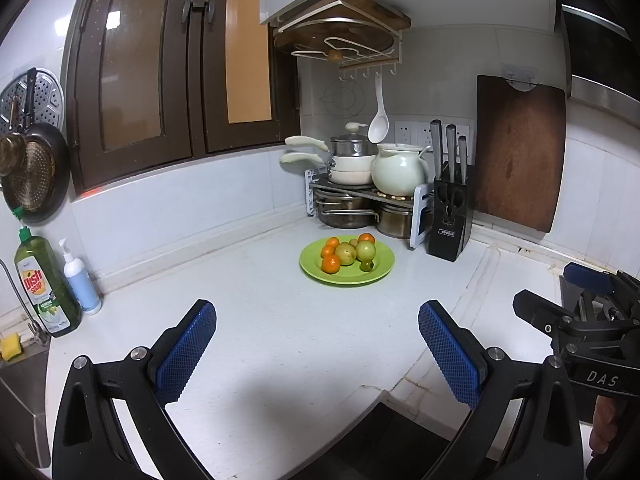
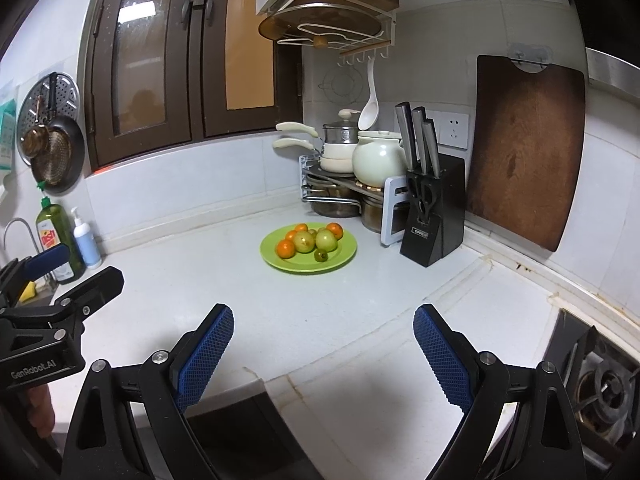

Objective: Organize fruits

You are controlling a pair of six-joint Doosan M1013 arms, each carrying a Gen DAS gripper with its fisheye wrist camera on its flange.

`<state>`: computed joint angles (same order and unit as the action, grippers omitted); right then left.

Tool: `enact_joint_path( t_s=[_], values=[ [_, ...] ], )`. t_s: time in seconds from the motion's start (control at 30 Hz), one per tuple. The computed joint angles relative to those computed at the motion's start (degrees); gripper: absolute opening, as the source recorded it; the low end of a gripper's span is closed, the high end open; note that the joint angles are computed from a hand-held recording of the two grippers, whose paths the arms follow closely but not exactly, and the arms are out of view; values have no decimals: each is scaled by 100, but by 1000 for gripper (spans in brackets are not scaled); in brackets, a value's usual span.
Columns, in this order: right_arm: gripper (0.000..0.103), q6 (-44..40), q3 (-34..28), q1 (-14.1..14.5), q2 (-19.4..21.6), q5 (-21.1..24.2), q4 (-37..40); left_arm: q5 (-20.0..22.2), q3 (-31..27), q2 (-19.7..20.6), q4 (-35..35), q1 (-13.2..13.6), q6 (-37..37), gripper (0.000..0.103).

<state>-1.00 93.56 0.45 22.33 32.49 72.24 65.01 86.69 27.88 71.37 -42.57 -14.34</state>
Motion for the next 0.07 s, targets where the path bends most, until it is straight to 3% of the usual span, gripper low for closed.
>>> enact_joint_path(
  t_s=[0.07],
  values=[
    [92, 0, -9, -3, 8, 3, -2, 5, -25, 19, -6, 0, 7, 103]
  ],
)
